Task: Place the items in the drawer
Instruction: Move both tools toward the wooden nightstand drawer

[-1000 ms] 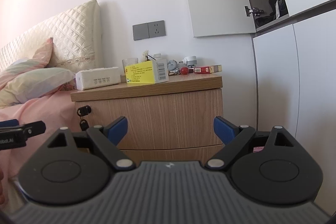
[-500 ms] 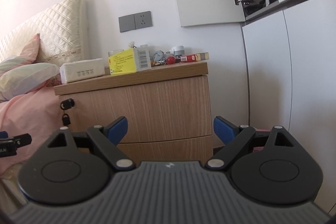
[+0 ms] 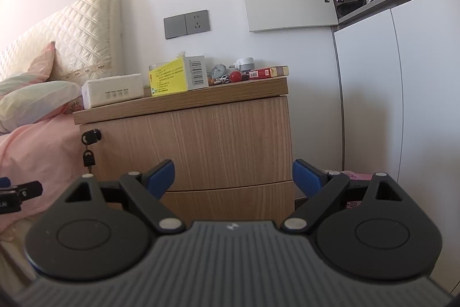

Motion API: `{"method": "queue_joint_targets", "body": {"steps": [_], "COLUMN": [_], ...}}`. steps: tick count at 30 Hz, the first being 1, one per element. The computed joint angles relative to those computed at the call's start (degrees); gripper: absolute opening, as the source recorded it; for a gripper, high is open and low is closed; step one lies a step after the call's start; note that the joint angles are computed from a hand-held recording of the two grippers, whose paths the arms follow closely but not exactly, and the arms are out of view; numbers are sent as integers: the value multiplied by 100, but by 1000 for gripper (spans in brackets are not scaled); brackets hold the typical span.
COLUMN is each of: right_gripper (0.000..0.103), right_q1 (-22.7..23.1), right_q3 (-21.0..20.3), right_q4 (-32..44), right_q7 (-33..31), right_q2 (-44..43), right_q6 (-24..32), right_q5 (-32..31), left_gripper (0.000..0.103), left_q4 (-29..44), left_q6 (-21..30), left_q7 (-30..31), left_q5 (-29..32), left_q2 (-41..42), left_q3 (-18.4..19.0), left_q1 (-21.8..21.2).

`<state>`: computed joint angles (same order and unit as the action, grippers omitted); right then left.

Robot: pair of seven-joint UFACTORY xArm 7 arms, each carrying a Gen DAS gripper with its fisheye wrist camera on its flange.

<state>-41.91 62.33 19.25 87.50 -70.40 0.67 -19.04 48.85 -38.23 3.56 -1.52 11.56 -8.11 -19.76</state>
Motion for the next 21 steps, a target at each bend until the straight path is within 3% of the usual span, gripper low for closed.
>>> {"method": "queue_joint_targets", "body": {"steps": [12, 21], "right_gripper": [91, 91], "right_q1": [-188, -583], "right_q3": [182, 115], "right_q4": [-165, -212], "right_q7": [111, -232], "right_q2": [-196, 63], "right_q6": [-392, -875], "right_q5": [94, 216], "left_gripper": [103, 103], "left_q4": [155, 741], "left_q6": [-107, 179], "left_q7": [-25, 72], "left_q5": [-48, -219], "left_q2": [206, 593], "left_q3": [-1, 62], "left_q1": [-31, -144]}}
